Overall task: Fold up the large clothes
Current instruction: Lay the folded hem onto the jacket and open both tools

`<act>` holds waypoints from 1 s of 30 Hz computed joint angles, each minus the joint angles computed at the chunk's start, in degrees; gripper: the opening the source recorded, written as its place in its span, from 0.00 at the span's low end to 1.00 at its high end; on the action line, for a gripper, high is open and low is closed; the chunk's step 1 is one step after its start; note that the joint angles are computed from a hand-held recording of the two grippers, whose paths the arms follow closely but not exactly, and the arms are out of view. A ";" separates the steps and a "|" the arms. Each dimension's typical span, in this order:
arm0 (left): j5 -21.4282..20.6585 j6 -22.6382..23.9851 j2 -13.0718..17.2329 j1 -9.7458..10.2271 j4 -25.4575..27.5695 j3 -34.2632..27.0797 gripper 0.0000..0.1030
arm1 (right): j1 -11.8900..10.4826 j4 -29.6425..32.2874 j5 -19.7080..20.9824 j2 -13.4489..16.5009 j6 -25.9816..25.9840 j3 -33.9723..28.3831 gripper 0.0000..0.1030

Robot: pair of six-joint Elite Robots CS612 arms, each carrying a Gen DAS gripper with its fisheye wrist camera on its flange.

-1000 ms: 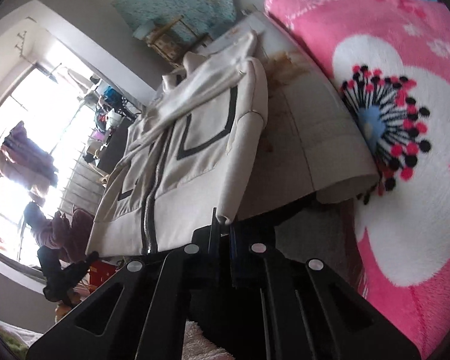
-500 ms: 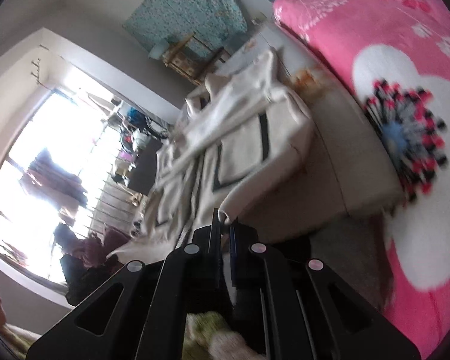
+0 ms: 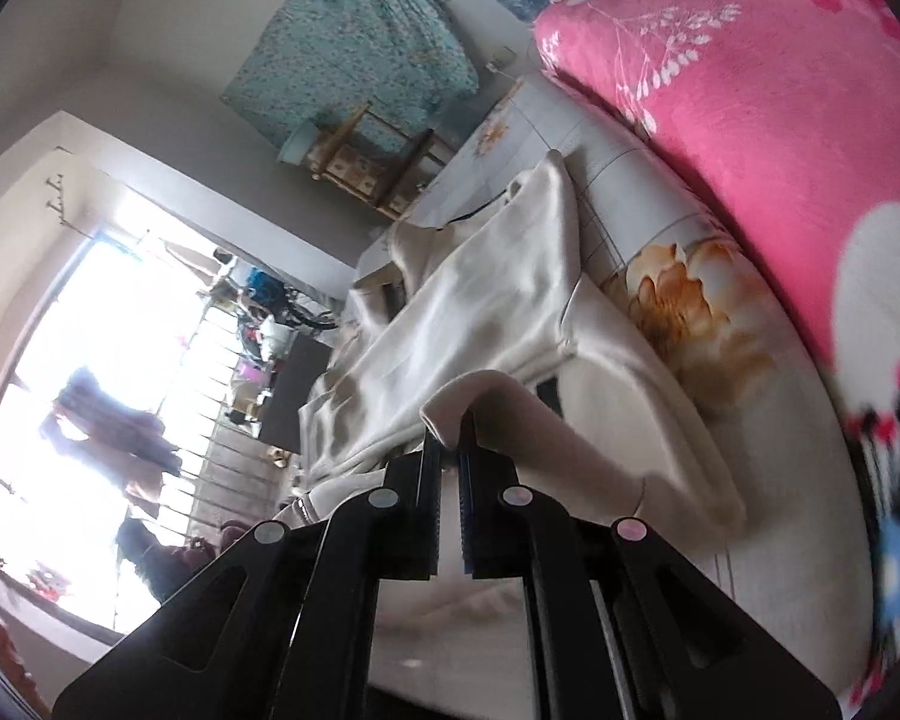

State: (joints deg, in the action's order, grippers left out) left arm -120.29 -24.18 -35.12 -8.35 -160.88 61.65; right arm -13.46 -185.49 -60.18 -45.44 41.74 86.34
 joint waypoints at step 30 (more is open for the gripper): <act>28.24 18.01 -5.90 -4.87 -2.36 12.14 0.19 | 5.03 15.51 -30.68 -3.11 -26.32 1.97 0.19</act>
